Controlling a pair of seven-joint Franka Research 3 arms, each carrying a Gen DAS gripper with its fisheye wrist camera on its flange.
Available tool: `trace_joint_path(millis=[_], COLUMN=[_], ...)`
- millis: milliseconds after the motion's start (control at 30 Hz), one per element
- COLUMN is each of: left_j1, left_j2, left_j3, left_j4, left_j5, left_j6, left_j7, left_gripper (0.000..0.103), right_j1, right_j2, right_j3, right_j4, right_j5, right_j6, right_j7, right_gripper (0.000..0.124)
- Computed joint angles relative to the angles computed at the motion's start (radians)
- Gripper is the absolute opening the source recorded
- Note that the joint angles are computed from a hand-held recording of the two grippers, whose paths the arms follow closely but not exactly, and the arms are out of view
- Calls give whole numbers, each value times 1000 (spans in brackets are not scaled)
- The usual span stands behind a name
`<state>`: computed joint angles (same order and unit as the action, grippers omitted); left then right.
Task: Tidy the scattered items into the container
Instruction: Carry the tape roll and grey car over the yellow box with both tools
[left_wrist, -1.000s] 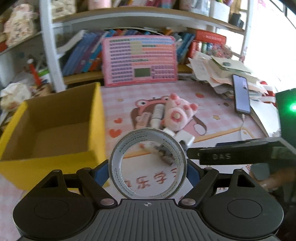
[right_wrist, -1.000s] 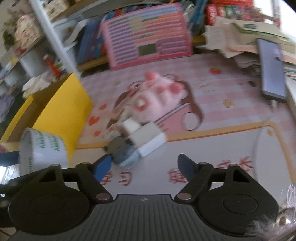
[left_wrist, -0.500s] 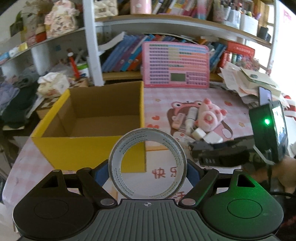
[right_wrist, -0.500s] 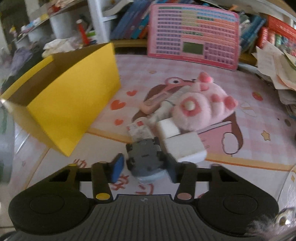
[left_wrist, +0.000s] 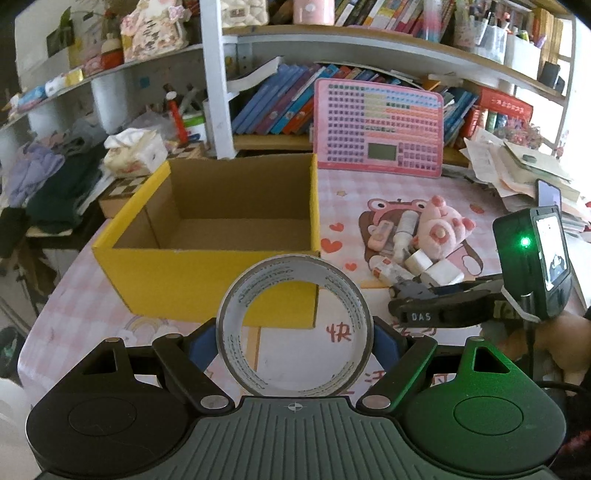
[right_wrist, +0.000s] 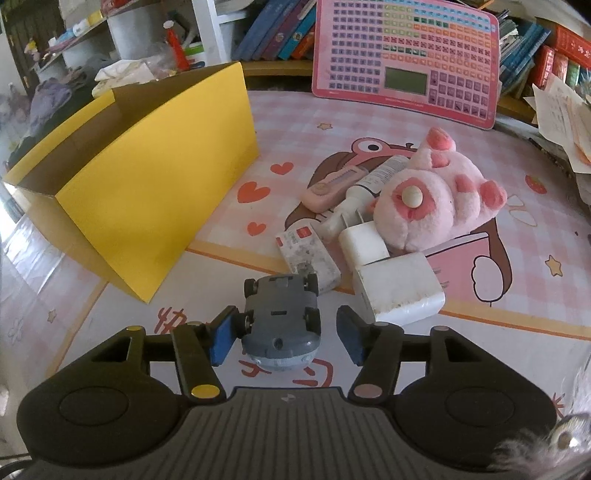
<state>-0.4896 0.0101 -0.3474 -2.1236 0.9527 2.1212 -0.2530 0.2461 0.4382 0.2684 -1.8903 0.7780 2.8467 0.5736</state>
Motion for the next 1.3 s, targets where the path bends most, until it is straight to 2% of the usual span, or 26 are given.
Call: trace_joint_path(millis=[33,233,500,700,833,1133,1300], left_j1=[-1,8,51,103,140,195,227], left_j2=[-3,-34,-109,-207,-304,-551,-669], left_j3=[0,0,3,8,0,-6,-24], left_j4=[-5,-53,-178,-312,-407,-640,-736], left_j5=[-4,-10,62,119,137,31,-29], left_j6=[2,54,223,384,462,598,648], left_j7=[-3,-12,-72,-90,-77,37,95], left_gripper=[84,84,84,84,84,84,84], right_j1=[-3,-1,30,84,140,282,354], right_j2=[0,-40,-136,-233,-311,-373,-376], right_j3=[2,2,-9,-4,3,18,-11], right_j4=[0,-52,-163,-275,-362,-471,-511], right_j5=[0,24,78,137,170,141,-46], right_j6=[-12,-5,20,124,192,331,376], right_j7=[-3,1,-1,30,62,247,463], right_gripper=[41,41,41,41,41,41,41])
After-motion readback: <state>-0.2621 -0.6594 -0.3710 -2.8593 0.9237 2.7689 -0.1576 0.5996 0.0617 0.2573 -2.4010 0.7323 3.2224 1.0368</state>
